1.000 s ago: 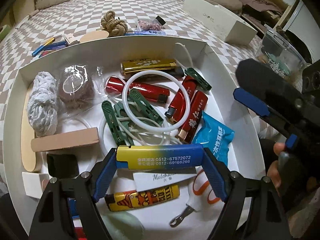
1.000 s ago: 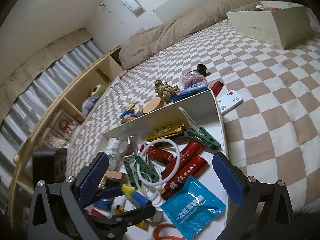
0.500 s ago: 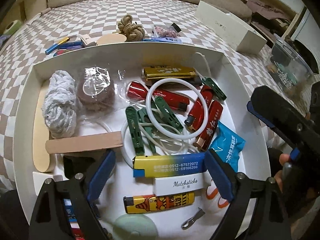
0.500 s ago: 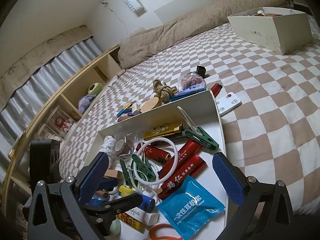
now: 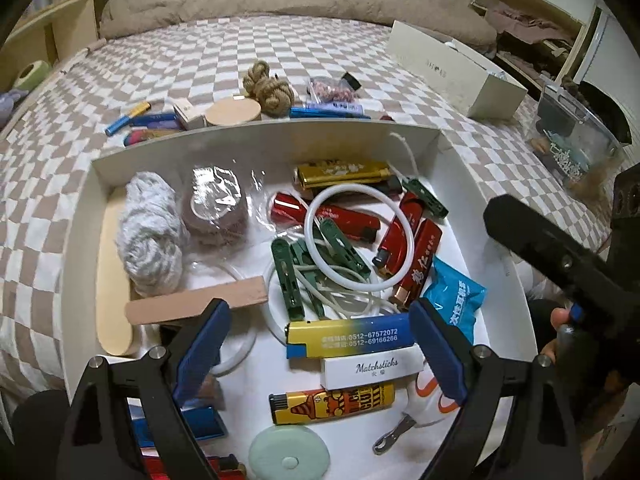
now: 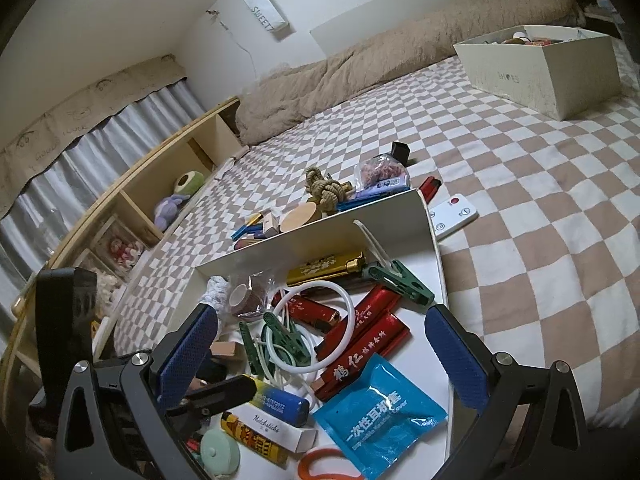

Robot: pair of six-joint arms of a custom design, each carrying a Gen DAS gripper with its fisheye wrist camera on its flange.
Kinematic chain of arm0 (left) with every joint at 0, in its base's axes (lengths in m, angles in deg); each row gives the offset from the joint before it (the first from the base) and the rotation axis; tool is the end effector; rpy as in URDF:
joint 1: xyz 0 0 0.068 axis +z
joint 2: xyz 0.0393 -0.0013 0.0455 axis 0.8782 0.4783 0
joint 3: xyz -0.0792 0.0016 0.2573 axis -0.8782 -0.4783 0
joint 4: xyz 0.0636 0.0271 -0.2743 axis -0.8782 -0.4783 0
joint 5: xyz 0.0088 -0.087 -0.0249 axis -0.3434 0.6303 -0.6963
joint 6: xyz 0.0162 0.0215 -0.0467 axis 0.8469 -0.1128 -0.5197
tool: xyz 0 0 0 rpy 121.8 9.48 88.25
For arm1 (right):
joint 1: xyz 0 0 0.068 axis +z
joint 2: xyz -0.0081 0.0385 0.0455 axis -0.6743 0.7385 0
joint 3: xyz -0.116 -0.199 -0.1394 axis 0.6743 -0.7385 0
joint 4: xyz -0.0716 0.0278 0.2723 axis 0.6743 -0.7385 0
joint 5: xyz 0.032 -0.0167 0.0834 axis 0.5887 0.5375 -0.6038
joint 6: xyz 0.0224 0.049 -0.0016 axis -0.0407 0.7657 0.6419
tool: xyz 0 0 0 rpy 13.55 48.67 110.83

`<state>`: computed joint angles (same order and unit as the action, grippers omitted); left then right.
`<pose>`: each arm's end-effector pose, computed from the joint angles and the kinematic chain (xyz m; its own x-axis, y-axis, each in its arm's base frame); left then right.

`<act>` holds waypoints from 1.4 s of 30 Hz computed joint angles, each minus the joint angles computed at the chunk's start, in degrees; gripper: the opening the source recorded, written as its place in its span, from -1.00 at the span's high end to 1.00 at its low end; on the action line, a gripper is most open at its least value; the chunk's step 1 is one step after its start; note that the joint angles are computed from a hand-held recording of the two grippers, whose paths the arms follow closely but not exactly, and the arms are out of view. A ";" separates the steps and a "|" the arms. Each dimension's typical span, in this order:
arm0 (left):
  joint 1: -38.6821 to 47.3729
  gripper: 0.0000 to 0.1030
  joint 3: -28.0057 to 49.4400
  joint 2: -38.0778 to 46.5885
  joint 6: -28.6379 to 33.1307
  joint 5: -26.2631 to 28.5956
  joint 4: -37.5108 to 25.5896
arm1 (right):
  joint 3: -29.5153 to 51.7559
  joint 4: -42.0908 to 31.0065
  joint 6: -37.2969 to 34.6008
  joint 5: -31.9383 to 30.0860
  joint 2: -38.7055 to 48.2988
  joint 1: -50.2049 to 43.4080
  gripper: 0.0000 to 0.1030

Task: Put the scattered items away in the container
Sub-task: 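Withdraw both tools from the tray toward the scattered pile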

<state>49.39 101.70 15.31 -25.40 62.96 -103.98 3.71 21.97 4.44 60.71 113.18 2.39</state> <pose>0.3616 -0.0891 0.2652 -0.7259 0.4539 -0.5167 0.5960 0.7901 -0.1433 0.2473 0.2249 0.2514 -0.5613 0.4830 -0.6720 0.0919 0.8434 0.5294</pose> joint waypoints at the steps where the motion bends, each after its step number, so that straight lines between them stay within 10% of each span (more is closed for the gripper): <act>1: 0.22 -0.89 -0.17 -0.42 0.06 0.16 0.26 | 0.06 -0.12 -0.09 0.00 -0.22 0.11 -1.00; 42: 9.27 -1.00 -3.09 -6.64 1.35 5.06 4.51 | 16.41 -30.35 5.09 11.65 7.31 7.61 -1.00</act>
